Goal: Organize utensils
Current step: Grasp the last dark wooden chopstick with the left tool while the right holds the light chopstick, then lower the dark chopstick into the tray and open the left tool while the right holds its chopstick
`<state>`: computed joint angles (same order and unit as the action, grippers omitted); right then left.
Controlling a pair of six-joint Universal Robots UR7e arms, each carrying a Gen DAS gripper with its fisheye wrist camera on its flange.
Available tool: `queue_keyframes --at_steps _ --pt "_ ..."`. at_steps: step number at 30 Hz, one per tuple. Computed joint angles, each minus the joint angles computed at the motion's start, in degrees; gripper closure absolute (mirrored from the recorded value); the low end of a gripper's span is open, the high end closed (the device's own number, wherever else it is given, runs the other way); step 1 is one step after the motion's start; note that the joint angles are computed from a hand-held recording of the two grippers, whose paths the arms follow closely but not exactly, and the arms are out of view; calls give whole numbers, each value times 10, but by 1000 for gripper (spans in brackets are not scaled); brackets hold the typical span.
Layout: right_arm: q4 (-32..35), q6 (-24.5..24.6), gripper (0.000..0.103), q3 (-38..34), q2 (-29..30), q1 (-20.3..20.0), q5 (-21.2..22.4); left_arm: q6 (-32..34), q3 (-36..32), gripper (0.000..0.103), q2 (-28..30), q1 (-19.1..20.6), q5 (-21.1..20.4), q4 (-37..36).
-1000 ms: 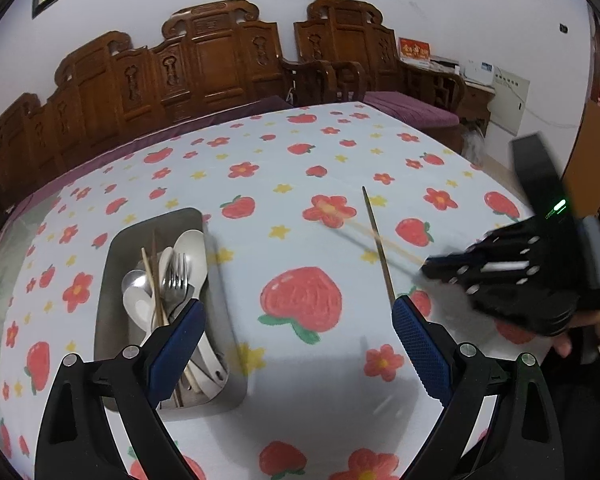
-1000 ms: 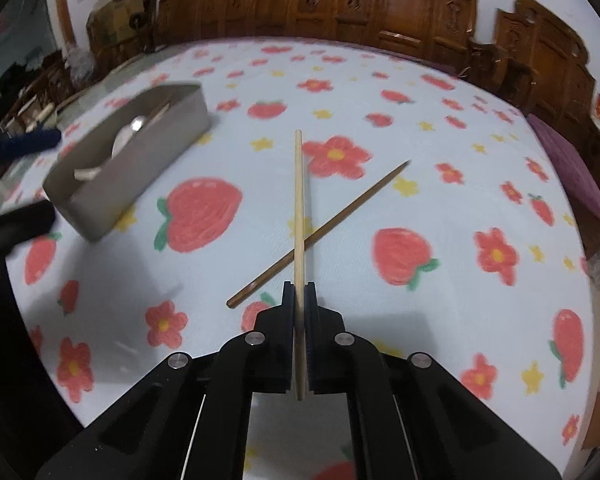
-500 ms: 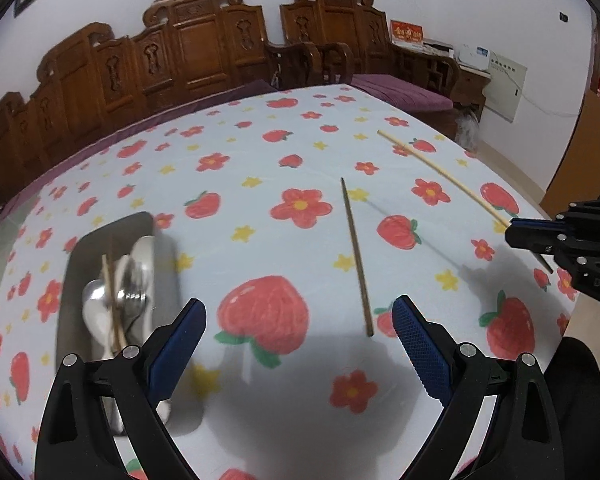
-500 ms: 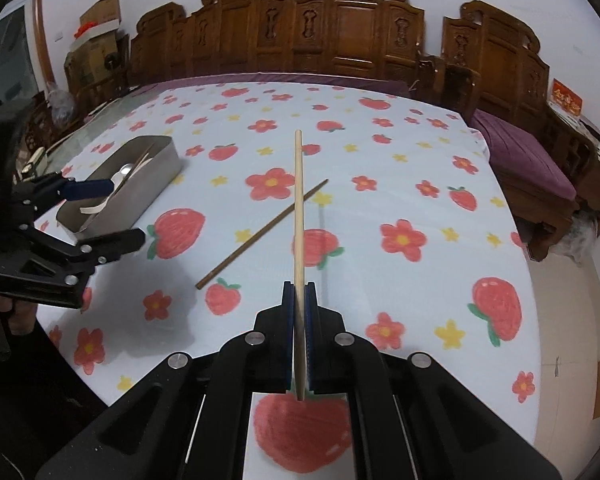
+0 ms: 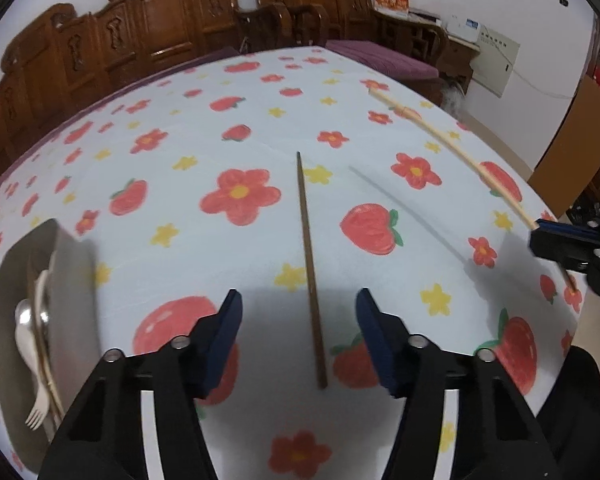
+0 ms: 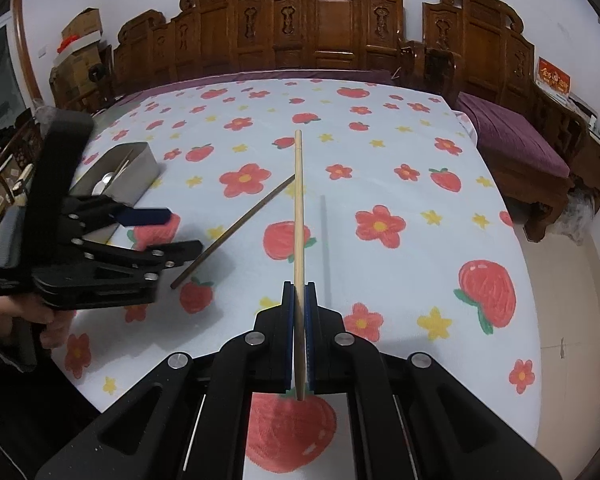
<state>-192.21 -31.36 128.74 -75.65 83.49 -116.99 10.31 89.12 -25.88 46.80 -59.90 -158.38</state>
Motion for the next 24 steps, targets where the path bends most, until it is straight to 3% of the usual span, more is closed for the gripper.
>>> queue_keyframes --at_steps 7,11,13,24 --pt "-5 2 97 1 -10 2 7 -33 -42 83 34 6 22 39" --pt "-6 2 97 1 -15 5 9 -38 -47 86 37 6 29 43" --pt "-6 2 97 1 -15 6 9 -39 -48 98 37 5 31 45" --pt "-7 -1 97 4 -17 24 10 -40 29 99 -32 -11 39 39"
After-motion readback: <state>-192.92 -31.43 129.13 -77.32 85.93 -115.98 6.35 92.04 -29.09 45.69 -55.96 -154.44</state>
